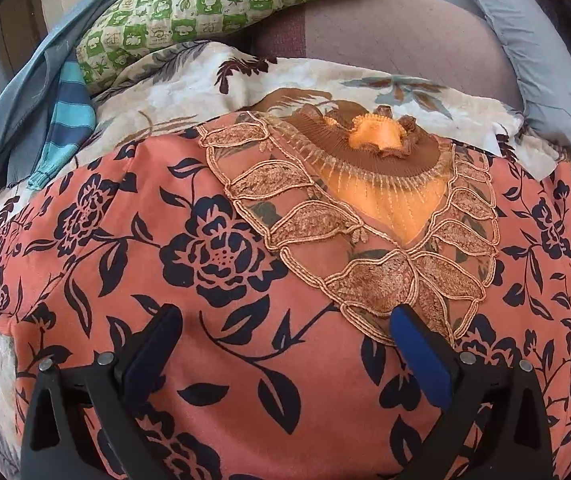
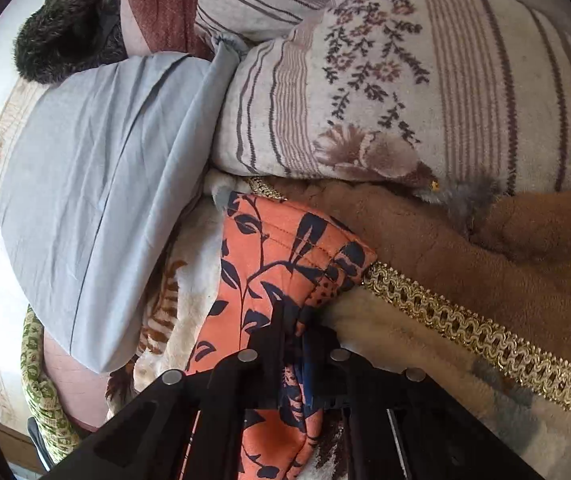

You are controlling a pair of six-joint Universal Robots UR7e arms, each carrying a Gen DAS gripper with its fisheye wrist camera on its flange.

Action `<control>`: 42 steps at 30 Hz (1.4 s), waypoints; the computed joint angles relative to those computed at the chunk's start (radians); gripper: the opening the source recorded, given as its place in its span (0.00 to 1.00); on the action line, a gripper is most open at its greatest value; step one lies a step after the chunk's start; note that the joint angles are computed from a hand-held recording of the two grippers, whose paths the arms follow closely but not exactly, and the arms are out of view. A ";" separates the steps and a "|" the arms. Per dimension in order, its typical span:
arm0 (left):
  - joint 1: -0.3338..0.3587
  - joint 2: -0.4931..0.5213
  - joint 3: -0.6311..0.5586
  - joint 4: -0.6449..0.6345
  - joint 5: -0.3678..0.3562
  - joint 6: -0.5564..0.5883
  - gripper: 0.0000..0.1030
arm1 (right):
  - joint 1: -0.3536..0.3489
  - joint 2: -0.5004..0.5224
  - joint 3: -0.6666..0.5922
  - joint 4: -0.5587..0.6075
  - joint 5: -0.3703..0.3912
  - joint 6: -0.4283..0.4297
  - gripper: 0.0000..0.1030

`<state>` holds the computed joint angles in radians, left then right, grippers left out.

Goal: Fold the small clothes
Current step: 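Grasp the sleeve cuff nearest the right tool with the right tool, then fold the held sleeve across the shirt body and open the right tool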

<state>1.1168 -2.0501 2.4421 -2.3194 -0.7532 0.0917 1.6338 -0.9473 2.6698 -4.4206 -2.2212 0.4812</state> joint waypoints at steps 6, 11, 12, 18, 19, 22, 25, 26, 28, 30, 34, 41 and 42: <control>0.007 -0.013 -0.059 0.072 0.029 -0.037 1.00 | 0.317 0.013 -0.108 0.074 -0.139 -0.053 0.06; -0.007 -0.038 -0.067 -0.077 0.168 0.077 1.00 | 0.589 0.068 -0.293 0.322 -0.193 -0.022 0.06; -0.003 -0.040 -0.071 -0.120 0.190 0.107 1.00 | 0.633 0.090 -0.337 0.383 -0.189 -0.007 0.06; 0.101 0.013 -0.125 -0.471 0.260 0.393 1.00 | 0.773 0.356 -0.650 0.616 -0.022 0.069 0.06; 0.130 0.028 -0.143 -0.519 0.258 0.430 1.00 | 0.778 0.406 -0.701 0.643 0.025 0.085 0.06; 0.222 0.067 -0.205 -0.607 0.244 0.483 1.00 | 0.782 0.573 -0.885 0.749 0.132 0.127 0.06; 0.307 0.105 -0.268 -0.620 0.212 0.490 1.00 | 0.773 0.723 -1.077 0.929 0.223 0.182 0.10; 0.325 0.112 -0.277 -0.636 0.211 0.507 1.00 | 0.775 0.761 -1.137 1.011 0.232 0.192 0.10; 0.356 0.130 -0.296 -0.649 0.200 0.528 1.00 | 0.784 0.820 -1.231 1.177 0.255 0.217 0.14; 0.375 0.137 -0.311 -0.635 0.187 0.522 1.00 | 0.785 0.853 -1.280 1.263 0.304 0.212 0.28; 0.387 0.133 -0.334 -0.557 0.157 0.448 1.00 | 0.808 0.856 -1.275 1.208 0.331 0.136 0.77; 0.354 0.094 -0.315 -0.398 0.116 0.306 1.00 | 0.834 0.747 -1.154 1.147 0.043 0.112 0.77; 0.340 0.080 -0.304 -0.360 0.102 0.284 1.00 | 0.827 0.720 -1.112 1.153 0.010 0.137 0.75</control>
<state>1.4569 -1.9696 2.1378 -2.6796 -0.6508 0.3757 2.4611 -0.2277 1.5581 -3.2675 -2.2108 0.6186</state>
